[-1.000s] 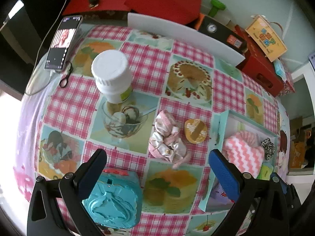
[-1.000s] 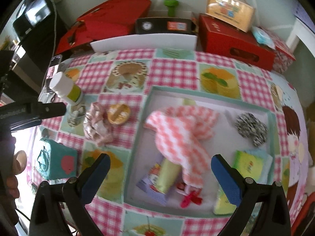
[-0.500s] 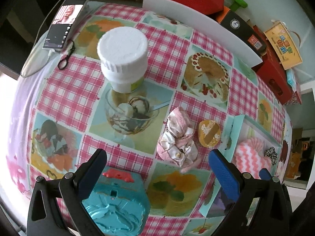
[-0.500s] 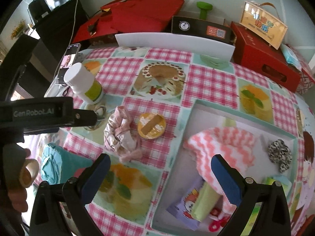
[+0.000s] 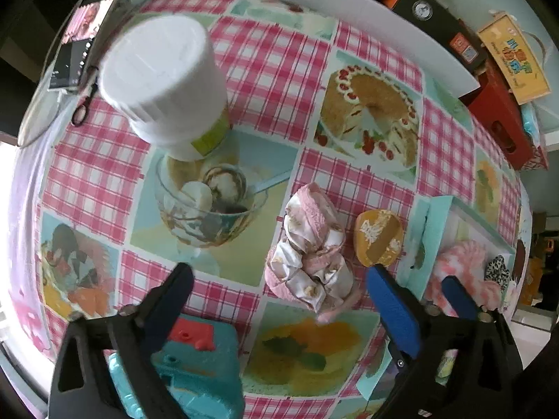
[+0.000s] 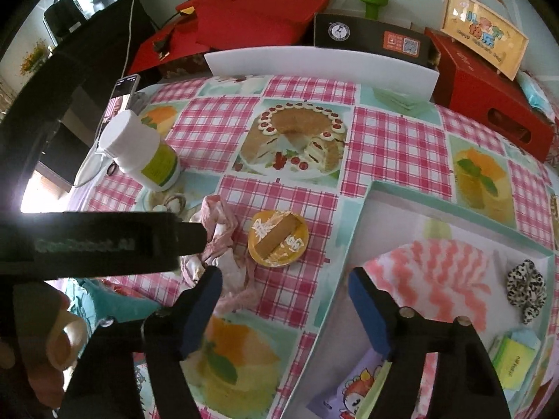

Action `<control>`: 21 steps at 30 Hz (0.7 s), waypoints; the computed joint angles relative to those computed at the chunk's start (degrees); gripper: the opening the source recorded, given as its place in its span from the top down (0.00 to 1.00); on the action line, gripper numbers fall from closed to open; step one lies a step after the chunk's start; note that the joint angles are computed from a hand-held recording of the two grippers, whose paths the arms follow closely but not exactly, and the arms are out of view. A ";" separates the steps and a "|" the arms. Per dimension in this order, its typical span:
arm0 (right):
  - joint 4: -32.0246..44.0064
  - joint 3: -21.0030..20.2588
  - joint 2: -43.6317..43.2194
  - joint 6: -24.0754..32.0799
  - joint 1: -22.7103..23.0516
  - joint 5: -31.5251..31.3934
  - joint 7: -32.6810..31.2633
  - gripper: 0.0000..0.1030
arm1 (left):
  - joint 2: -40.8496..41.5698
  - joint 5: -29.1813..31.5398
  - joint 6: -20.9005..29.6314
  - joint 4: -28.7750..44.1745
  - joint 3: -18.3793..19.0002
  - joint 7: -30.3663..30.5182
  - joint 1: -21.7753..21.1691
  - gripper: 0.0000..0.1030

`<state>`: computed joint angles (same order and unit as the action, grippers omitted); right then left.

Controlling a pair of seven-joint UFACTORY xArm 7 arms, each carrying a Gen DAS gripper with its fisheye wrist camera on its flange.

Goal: Organize soft objects
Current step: 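Grasp the floral scrunchie with the left tool while the right tool grasps the tan sponge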

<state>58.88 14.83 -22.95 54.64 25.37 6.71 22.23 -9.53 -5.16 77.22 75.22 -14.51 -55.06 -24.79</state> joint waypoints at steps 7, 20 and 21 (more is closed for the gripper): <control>-0.98 -0.67 0.33 -0.13 0.37 1.21 -1.74 0.34 | 4.07 -0.55 -1.32 0.69 -0.32 -0.06 -0.98 0.23; -1.19 -0.43 0.79 -1.72 -0.06 0.75 -1.69 0.40 | 4.33 -0.01 -0.62 -1.51 0.50 -1.27 -1.64 0.57; -1.21 -0.37 0.66 -1.87 0.01 0.73 -1.61 0.41 | 3.99 -0.22 -0.75 -2.05 0.58 -1.55 -1.50 0.57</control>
<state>57.67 14.47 -22.28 52.77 25.38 7.44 20.62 -5.54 -5.37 76.47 73.17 -13.93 -56.61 -26.29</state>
